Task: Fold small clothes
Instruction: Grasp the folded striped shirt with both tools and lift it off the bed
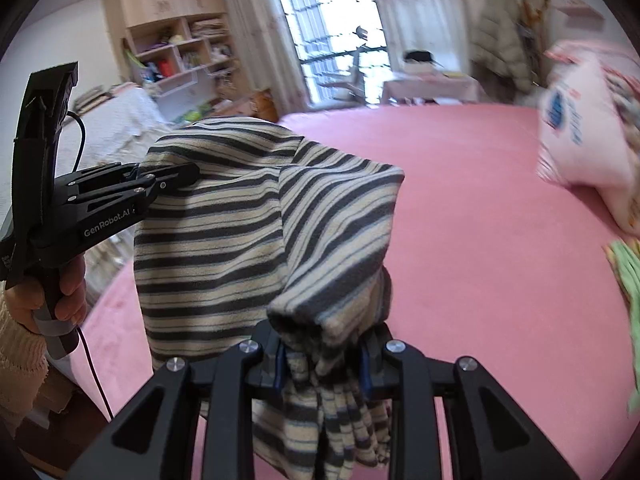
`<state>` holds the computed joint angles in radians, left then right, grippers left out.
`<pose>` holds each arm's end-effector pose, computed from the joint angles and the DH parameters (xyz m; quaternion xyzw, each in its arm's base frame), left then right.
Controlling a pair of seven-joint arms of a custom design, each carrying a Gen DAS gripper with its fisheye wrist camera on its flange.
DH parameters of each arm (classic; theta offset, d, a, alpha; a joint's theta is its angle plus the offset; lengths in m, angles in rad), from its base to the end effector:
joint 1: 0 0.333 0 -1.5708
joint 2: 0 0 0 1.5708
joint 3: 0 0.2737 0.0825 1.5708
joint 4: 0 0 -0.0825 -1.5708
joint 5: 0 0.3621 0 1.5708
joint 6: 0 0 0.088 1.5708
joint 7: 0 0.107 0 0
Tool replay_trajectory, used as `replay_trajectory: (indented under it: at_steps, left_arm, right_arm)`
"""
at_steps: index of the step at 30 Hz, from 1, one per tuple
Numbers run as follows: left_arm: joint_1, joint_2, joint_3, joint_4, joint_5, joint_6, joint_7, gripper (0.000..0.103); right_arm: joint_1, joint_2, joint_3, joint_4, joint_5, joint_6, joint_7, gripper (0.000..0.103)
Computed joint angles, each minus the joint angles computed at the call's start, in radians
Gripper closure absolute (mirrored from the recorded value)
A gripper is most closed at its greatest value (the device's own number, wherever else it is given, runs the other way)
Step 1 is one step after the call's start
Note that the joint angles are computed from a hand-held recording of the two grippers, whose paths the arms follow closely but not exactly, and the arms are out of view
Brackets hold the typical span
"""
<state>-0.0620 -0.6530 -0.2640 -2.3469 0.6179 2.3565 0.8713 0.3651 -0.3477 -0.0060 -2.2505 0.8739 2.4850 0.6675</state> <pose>0.3842 -0.1443 0.6011 -0.6525 0.6100 -0.1766 0.4134 0.4557 0.1672 0.5359 -0.8194 0.3774 -0.0570 0.4277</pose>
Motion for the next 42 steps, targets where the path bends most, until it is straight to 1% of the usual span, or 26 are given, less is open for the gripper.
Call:
replay_trajectory:
  at_steps: [4,7,8,11,12,13,14,16,18,19,21,23,26,29,30,32,33,34,35,36,37,38,39,40,41,42]
  left_arm:
    - [0.059,-0.023,0.083,0.035,0.037,-0.019,0.123,0.089]
    - [0.124,-0.013,0.148,0.056,0.058,0.022,0.208,0.089]
    - [0.151,0.004,0.179,0.067,0.061,0.044,0.242,0.089]
    - [0.211,0.063,0.234,0.096,0.041,0.094,0.324,0.089]
    - [0.229,0.098,0.260,0.107,0.029,0.118,0.360,0.089]
    - [0.247,0.142,0.271,0.127,0.021,0.135,0.386,0.089]
    - [0.269,0.214,0.286,0.162,0.012,0.149,0.416,0.089]
    - [0.299,0.313,0.297,0.202,-0.013,0.184,0.451,0.088]
    - [0.329,0.448,0.304,0.259,-0.038,0.213,0.463,0.088]
    - [0.341,0.494,0.301,0.273,-0.035,0.223,0.450,0.088]
    - [0.362,0.604,0.296,0.310,0.005,0.239,0.401,0.087]
    - [0.363,0.682,0.295,0.331,0.093,0.256,0.315,0.087]
    - [0.354,0.712,0.309,0.319,0.178,0.317,0.222,0.087]
    - [0.357,0.711,0.322,0.310,0.183,0.364,0.199,0.087]
    - [0.363,0.707,0.326,0.307,0.169,0.383,0.204,0.087]
    - [0.372,0.691,0.331,0.296,0.145,0.411,0.211,0.087]
    - [0.378,0.692,0.335,0.297,0.145,0.420,0.207,0.087]
    - [0.379,0.691,0.335,0.295,0.148,0.417,0.195,0.087]
    - [0.382,0.701,0.336,0.298,0.144,0.408,0.195,0.083]
    - [0.383,0.710,0.336,0.301,0.142,0.393,0.200,0.077]
    - [0.383,0.715,0.336,0.302,0.133,0.378,0.212,0.073]
    - [0.385,0.710,0.339,0.292,0.141,0.374,0.209,0.064]
    - [0.387,0.691,0.344,0.270,0.167,0.389,0.178,0.056]
    - [0.394,0.665,0.351,0.246,0.212,0.416,0.126,0.053]
    - [0.403,0.634,0.353,0.220,0.222,0.440,0.100,0.046]
    - [0.412,0.609,0.353,0.200,0.202,0.464,0.101,0.042]
  right_arm:
    - [0.061,0.124,0.060,0.150,0.056,0.047,0.047,0.077]
    - [0.100,0.240,0.111,0.270,0.090,0.110,0.089,0.077]
    - [0.109,0.286,0.126,0.315,0.095,0.126,0.105,0.077]
    - [0.129,0.446,0.175,0.461,0.088,0.173,0.173,0.077]
    - [0.136,0.503,0.191,0.511,0.076,0.184,0.209,0.077]
    - [0.137,0.557,0.205,0.558,0.064,0.185,0.234,0.077]
    - [0.138,0.604,0.217,0.597,0.046,0.183,0.260,0.077]
    - [0.151,0.719,0.233,0.690,-0.014,0.187,0.333,0.077]
    - [0.171,0.816,0.233,0.763,-0.089,0.192,0.417,0.077]
    - [0.182,0.860,0.230,0.801,-0.127,0.192,0.462,0.077]
    - [0.205,0.941,0.217,0.864,-0.205,0.195,0.536,0.076]
    - [0.206,0.967,0.225,0.868,-0.249,0.213,0.560,0.075]
    - [0.164,0.972,0.278,0.845,-0.258,0.263,0.513,0.074]
    - [0.141,0.987,0.310,0.865,-0.255,0.258,0.495,0.074]
    - [0.126,0.971,0.332,0.843,-0.234,0.272,0.473,0.074]
    - [0.115,0.972,0.352,0.844,-0.213,0.284,0.446,0.074]
    - [0.113,0.967,0.359,0.835,-0.202,0.296,0.433,0.074]
    - [0.125,0.973,0.348,0.844,-0.213,0.294,0.449,0.074]
    - [0.158,0.979,0.304,0.864,-0.221,0.266,0.469,0.073]
    - [0.165,1.015,0.295,0.918,-0.279,0.237,0.519,0.067]
    - [0.159,1.040,0.302,0.953,-0.325,0.213,0.558,0.064]
    - [0.160,1.035,0.290,0.954,-0.302,0.179,0.548,0.061]
    - [0.146,1.029,0.299,0.953,-0.296,0.160,0.541,0.056]
    - [0.125,1.008,0.312,0.925,-0.280,0.150,0.519,0.054]
    - [0.115,0.991,0.313,0.907,-0.273,0.146,0.507,0.050]
    - [0.100,0.966,0.317,0.878,-0.260,0.145,0.485,0.047]
